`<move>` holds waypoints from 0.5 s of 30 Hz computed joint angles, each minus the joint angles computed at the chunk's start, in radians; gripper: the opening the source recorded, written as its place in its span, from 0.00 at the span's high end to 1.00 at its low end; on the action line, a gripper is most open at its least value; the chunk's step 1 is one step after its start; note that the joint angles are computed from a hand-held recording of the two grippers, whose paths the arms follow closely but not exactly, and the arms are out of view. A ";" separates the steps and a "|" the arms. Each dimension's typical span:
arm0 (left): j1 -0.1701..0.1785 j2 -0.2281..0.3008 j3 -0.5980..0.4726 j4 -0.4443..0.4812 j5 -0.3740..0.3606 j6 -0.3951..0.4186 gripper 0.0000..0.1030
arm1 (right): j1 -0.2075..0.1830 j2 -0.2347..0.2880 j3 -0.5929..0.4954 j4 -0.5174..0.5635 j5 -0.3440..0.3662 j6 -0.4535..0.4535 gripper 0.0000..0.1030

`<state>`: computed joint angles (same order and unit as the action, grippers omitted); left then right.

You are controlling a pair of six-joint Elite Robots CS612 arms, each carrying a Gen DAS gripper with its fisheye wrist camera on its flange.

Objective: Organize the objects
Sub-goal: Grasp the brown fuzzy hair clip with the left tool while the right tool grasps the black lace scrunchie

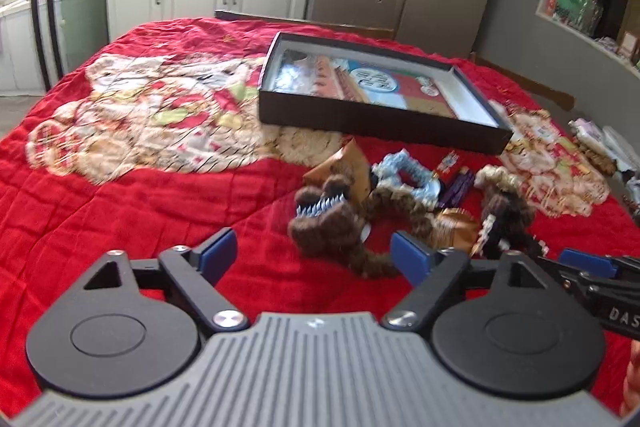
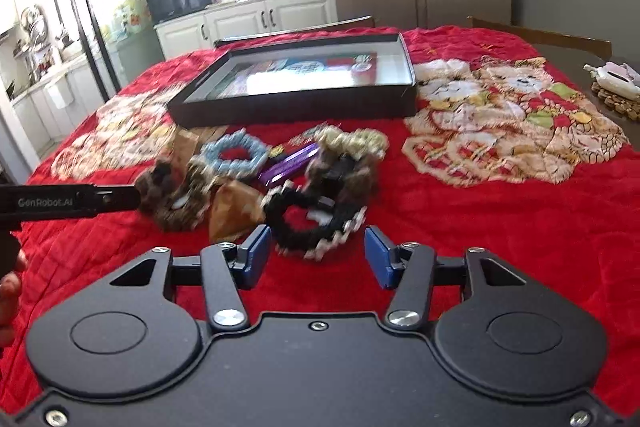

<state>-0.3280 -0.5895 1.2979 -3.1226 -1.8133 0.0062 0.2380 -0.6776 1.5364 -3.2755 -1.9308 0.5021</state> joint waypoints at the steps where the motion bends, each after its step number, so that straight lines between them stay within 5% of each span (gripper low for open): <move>1: 0.001 0.004 -0.011 0.010 -0.009 0.001 0.20 | -0.002 0.003 -0.006 0.002 -0.008 0.002 0.54; 15: 0.008 0.063 -0.123 0.136 -0.071 -0.001 0.41 | -0.025 0.037 -0.052 0.071 0.013 0.035 0.66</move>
